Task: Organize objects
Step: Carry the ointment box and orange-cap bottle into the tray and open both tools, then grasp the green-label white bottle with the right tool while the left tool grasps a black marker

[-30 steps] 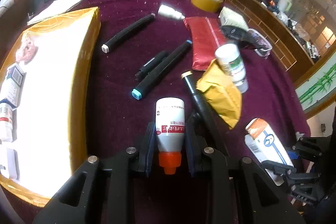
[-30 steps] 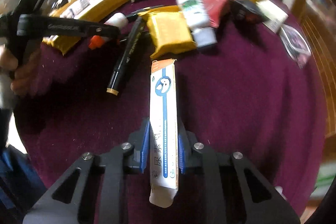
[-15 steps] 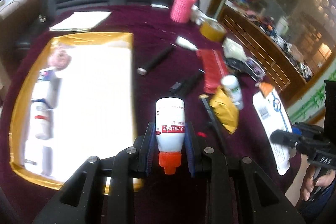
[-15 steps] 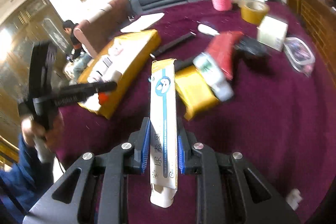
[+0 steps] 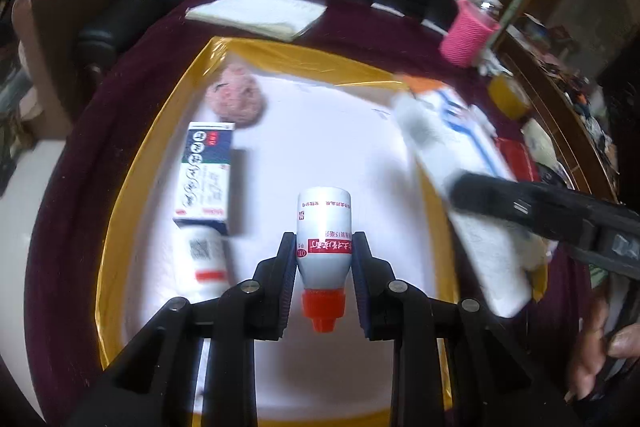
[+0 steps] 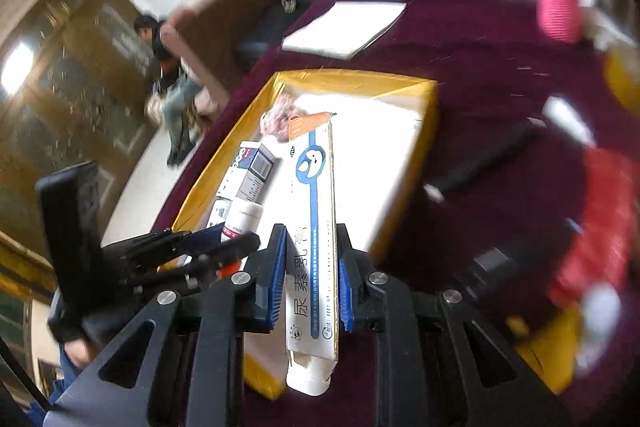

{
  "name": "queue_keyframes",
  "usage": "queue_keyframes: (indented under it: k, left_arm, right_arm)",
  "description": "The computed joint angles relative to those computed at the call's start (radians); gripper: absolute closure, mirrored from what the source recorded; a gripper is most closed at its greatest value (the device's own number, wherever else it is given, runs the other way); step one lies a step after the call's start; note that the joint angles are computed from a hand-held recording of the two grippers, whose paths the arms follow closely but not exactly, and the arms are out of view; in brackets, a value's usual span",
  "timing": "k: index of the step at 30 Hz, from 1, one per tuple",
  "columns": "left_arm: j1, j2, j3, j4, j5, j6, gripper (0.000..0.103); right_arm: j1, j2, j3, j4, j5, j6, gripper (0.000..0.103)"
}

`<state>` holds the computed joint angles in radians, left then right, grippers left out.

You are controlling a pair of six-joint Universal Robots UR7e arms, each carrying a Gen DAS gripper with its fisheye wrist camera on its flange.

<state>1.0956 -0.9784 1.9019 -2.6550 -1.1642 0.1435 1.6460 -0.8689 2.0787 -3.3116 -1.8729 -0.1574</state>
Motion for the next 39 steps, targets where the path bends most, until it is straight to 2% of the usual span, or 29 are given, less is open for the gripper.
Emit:
queue_keyframes:
  k: [4, 10, 23, 28, 34, 39]
  left_arm:
    - [0.025, 0.045, -0.060, 0.022, 0.009, -0.003, 0.080]
    - [0.052, 0.064, -0.093, 0.044, -0.001, -0.011, 0.080]
    - [0.072, 0.073, -0.102, 0.016, 0.004, -0.012, 0.080]
    - [0.073, 0.054, -0.084, 0.007, -0.017, -0.008, 0.080]
    - [0.052, -0.005, -0.028, -0.014, -0.034, 0.000, 0.079]
    - [0.015, -0.054, 0.035, -0.027, -0.066, 0.011, 0.079]
  right_arm:
    - [-0.001, 0.115, -0.175, 0.104, -0.044, 0.025, 0.083]
    - [-0.030, 0.210, -0.332, 0.201, -0.027, 0.053, 0.083]
    - [-0.041, 0.278, -0.437, 0.253, -0.017, 0.110, 0.081]
    - [-0.030, 0.266, -0.425, 0.243, -0.053, 0.108, 0.056]
    - [-0.030, 0.193, -0.310, 0.166, -0.047, 0.101, 0.055]
    - [-0.042, 0.081, -0.109, 0.019, 0.018, 0.070, 0.054]
